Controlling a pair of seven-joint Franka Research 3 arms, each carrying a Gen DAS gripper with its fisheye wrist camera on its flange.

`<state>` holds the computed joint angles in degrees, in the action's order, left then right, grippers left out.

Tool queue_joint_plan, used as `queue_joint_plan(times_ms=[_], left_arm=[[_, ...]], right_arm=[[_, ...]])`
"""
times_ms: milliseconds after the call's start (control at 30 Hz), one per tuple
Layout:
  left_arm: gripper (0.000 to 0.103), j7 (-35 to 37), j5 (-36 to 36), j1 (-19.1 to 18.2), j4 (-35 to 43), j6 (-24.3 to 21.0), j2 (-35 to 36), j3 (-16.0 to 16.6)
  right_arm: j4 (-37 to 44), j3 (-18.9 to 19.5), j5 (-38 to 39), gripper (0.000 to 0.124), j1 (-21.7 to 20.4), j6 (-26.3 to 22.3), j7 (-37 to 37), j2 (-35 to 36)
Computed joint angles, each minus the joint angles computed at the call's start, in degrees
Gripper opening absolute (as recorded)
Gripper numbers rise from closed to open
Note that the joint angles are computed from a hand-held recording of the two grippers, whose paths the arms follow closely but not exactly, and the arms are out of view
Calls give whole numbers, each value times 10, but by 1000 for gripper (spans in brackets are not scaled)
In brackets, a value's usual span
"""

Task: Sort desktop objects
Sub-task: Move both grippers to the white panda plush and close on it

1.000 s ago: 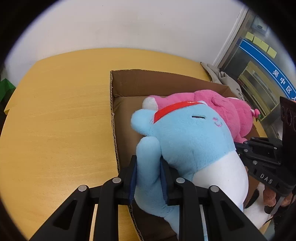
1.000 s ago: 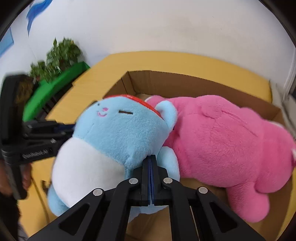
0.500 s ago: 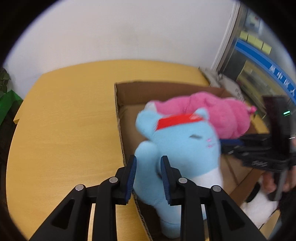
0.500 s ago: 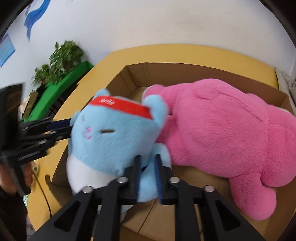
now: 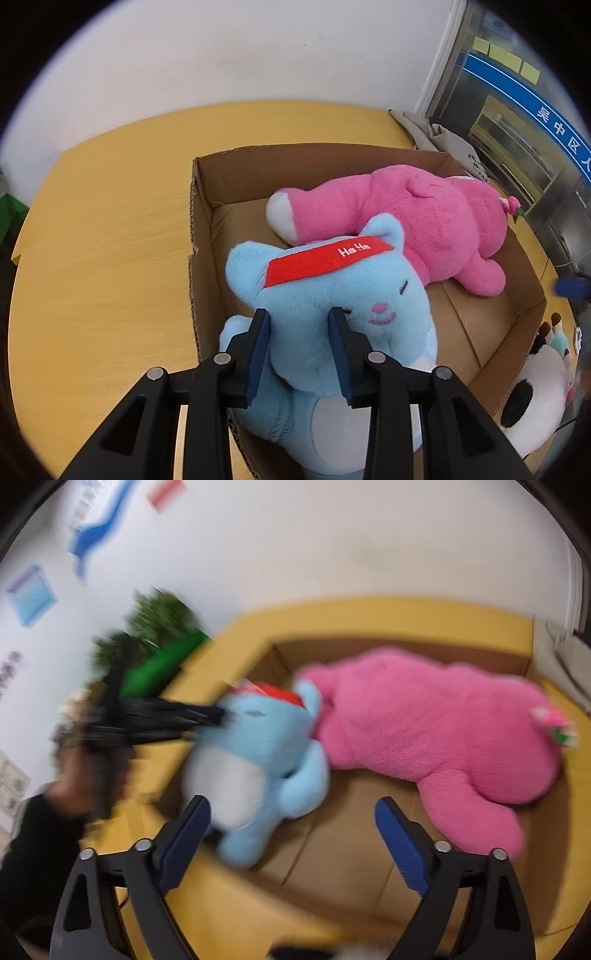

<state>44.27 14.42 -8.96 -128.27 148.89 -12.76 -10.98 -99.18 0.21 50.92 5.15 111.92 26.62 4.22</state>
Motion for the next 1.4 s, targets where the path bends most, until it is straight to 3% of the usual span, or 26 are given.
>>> queue_joint_plan(times_ms=[100,133,233,367,467,567,667,767,867,1033,1100,1200,1233,1333,1400], left_arm=[[36,-34,5,5,-19,4,-27,-7],[42,-58,24,10,-18,-9,-36,-18],[43,-99,50,0,-34,-23,-77,-38],[66,-118,21,-52,-100,53,-126,-48],[67,-159,-11,-89,-153,131,-126,-62],[67,-227,-24,-102,-195,207,-104,-92],[67,-307,-12,-81,-226,283,-82,-133],[67,-384,21,-6,-240,329,-84,-205],[67,-406,34,27,-257,376,-101,-228],[69,-360,45,-8,-255,395,-105,-180],[75,-318,55,-60,-232,393,-63,-124],[75,-284,44,-140,-214,406,-9,-45],[76,-282,36,-144,-217,435,5,-40],[77,-265,-19,-103,-232,487,24,-90],[76,-261,-47,-102,-243,510,29,-99]], right_arm=[[-32,-23,26,101,-24,-30,-57,-46],[-42,-28,11,101,-28,-35,-71,-54],[-86,-34,-71,100,-31,-18,-95,-72],[-149,-34,-151,98,-28,17,-91,-89],[-196,-36,-142,99,-24,42,-75,-115],[-228,-44,-103,99,-22,40,-35,-140],[-271,-56,-60,99,-20,31,-11,-176],[-278,-75,-28,100,-19,-30,-20,-189],[-275,-89,-17,101,-30,-56,-41,-196],[-244,-104,-17,101,-60,-87,-18,-167],[-253,-96,-31,101,-67,-81,-7,-168],[-279,-83,-35,98,-63,-64,-11,-177],[-282,-81,-30,98,-60,-65,-9,-176],[-290,-74,-17,98,-52,-57,1,-173],[-290,-72,-18,93,-47,-54,-1,-169]])
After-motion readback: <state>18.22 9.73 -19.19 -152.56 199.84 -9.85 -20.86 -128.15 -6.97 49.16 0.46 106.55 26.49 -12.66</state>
